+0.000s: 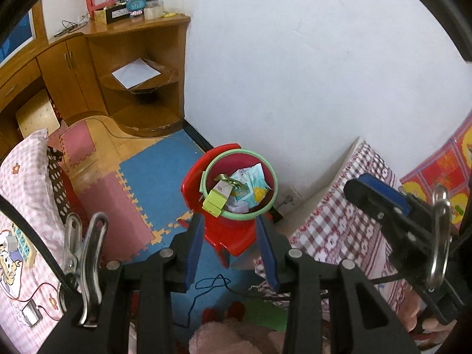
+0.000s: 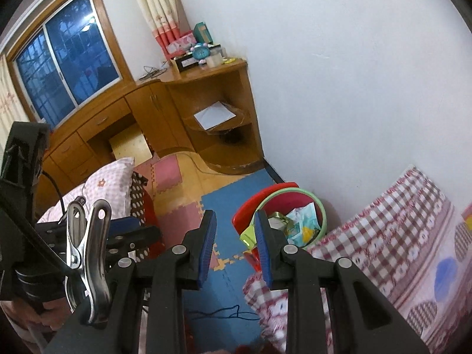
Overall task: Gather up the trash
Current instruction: 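Move both grippers back from the bucket toward the bed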
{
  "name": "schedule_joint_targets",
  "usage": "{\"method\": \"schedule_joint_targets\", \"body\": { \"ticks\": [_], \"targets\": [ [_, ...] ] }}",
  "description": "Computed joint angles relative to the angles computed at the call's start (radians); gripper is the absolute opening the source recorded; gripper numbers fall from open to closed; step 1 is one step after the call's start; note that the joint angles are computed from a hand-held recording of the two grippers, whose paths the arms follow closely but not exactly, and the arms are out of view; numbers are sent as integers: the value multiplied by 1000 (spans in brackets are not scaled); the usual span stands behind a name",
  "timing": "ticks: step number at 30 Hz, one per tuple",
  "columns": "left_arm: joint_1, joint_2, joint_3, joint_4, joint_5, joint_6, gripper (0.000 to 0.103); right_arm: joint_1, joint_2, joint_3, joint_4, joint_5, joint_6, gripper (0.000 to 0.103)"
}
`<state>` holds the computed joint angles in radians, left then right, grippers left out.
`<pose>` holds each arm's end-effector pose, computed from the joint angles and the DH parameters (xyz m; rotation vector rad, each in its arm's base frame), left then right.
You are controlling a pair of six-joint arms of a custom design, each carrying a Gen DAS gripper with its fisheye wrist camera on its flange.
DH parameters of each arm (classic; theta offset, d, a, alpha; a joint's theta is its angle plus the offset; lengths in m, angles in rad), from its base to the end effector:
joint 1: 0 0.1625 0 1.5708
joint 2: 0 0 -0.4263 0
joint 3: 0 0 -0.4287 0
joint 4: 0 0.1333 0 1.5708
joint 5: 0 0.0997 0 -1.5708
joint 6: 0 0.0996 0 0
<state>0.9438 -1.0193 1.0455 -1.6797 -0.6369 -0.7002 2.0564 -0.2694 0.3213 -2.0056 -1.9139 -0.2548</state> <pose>-0.2709 -0.7375 0.4636 -0.1339 2.3284 -0.8000 0.5394 -0.8082 0.2040 0.9211 -2.6321 0.5922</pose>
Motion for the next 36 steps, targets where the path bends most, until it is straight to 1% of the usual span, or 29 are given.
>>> {"method": "schedule_joint_targets", "body": {
  "ticks": [4,6,9,12,18,24,29,36],
  "targets": [
    [-25,-47,71,-48,-27,29,38,18,-145,257,-144,-36,13,28],
    [-35,-63,93,-60,-45,50,38,30,-216,377,-200,-64,41,28],
    [-50,-86,124,-71,-69,95,38,42,-287,497,-254,-94,79,28],
    [-62,-105,156,-72,-74,110,38,49,-350,604,-303,-127,129,28],
    [-89,-121,196,-64,-103,145,38,54,-445,750,-377,-177,222,28],
    [-109,-105,206,-87,-154,220,38,58,-545,886,-451,-251,291,28],
    [-124,-59,183,-108,-216,295,38,57,-631,980,-488,-334,364,28],
    [-156,20,143,-141,-295,400,38,53,-743,1099,-529,-439,444,28]
  ]
}}
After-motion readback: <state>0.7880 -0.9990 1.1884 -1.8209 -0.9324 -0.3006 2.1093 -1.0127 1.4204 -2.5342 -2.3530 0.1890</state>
